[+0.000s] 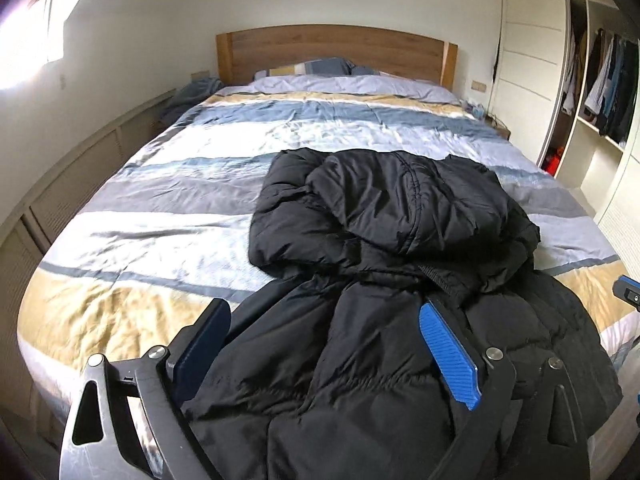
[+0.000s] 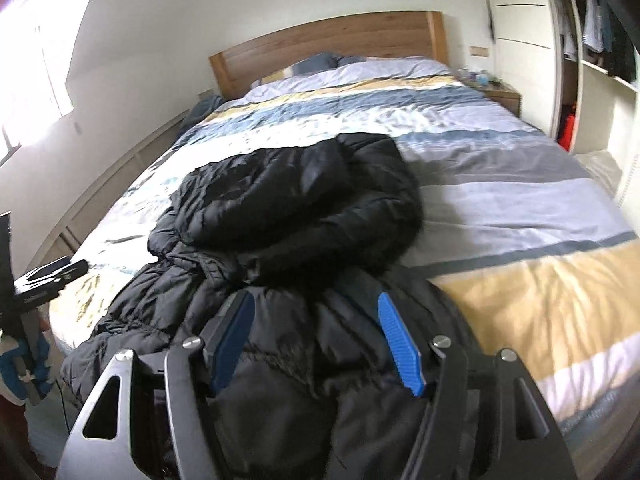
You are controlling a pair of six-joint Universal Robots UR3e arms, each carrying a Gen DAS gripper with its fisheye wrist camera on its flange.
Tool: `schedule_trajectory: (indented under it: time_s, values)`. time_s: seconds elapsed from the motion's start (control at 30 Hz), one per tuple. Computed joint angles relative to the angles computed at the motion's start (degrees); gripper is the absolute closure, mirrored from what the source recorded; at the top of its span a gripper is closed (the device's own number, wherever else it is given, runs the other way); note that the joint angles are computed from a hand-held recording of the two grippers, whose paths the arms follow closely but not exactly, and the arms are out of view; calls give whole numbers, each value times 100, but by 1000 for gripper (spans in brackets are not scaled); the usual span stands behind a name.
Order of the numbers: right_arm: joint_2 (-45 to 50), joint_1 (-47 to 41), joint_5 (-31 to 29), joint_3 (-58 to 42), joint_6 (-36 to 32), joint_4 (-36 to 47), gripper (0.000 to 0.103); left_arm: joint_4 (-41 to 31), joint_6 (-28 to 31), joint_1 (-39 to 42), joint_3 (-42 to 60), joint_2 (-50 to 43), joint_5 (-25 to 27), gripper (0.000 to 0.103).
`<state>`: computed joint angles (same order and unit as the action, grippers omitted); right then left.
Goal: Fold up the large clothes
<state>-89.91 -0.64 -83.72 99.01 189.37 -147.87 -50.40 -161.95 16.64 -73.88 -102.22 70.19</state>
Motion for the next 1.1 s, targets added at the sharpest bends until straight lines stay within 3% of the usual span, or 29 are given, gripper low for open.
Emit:
schedule_trajectory:
  time_s: [0.47, 1.1]
  values:
    - [-1687, -637, -271, 1664, 103, 386, 29, 627, 368, 529, -1350, 992, -248, 2]
    - [-3020, -2279, 664, 3213, -404, 944, 28, 778, 403, 678, -1968, 1060, 190, 1]
